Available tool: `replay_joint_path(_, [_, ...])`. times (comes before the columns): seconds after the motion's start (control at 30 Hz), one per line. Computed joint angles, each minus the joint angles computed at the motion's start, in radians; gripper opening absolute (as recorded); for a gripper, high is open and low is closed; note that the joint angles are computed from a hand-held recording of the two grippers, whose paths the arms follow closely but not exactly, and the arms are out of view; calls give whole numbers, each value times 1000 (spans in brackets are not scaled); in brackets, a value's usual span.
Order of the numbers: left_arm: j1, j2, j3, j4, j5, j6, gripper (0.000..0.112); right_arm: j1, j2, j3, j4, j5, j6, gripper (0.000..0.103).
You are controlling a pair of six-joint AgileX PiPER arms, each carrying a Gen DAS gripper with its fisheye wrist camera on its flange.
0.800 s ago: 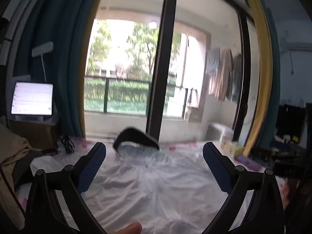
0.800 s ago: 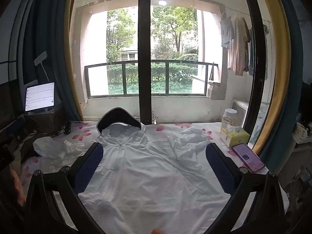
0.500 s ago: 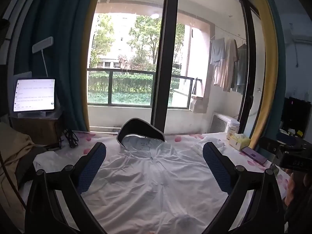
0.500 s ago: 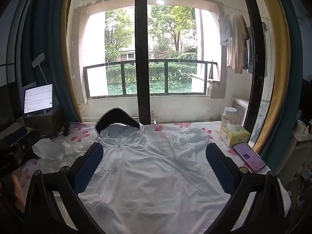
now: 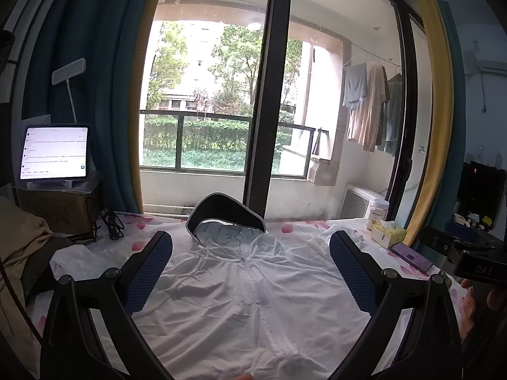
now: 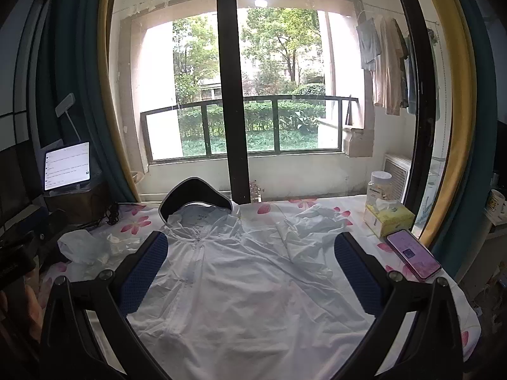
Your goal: Fold large clothes
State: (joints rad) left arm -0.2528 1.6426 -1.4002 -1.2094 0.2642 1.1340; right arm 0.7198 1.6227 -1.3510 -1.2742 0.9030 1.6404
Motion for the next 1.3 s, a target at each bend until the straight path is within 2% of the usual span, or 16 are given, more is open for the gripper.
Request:
replay_joint_path(0.27, [20,11,-14,-76,53,69,101,-4,0,0,-2,-3,-1,103])
replay_joint_path(0.5, [11,7,-6,-83,42,76,101,6,6,-7,-1,19,-8,103])
replay_joint_path(0.8, [19,-4,21,-171,43,176,101,16,12,-20,6,40,-17,103])
replay_joint_path(1.3, [33,-8,17,-171,66,166,101,31,11,-24,7,69,-24,103])
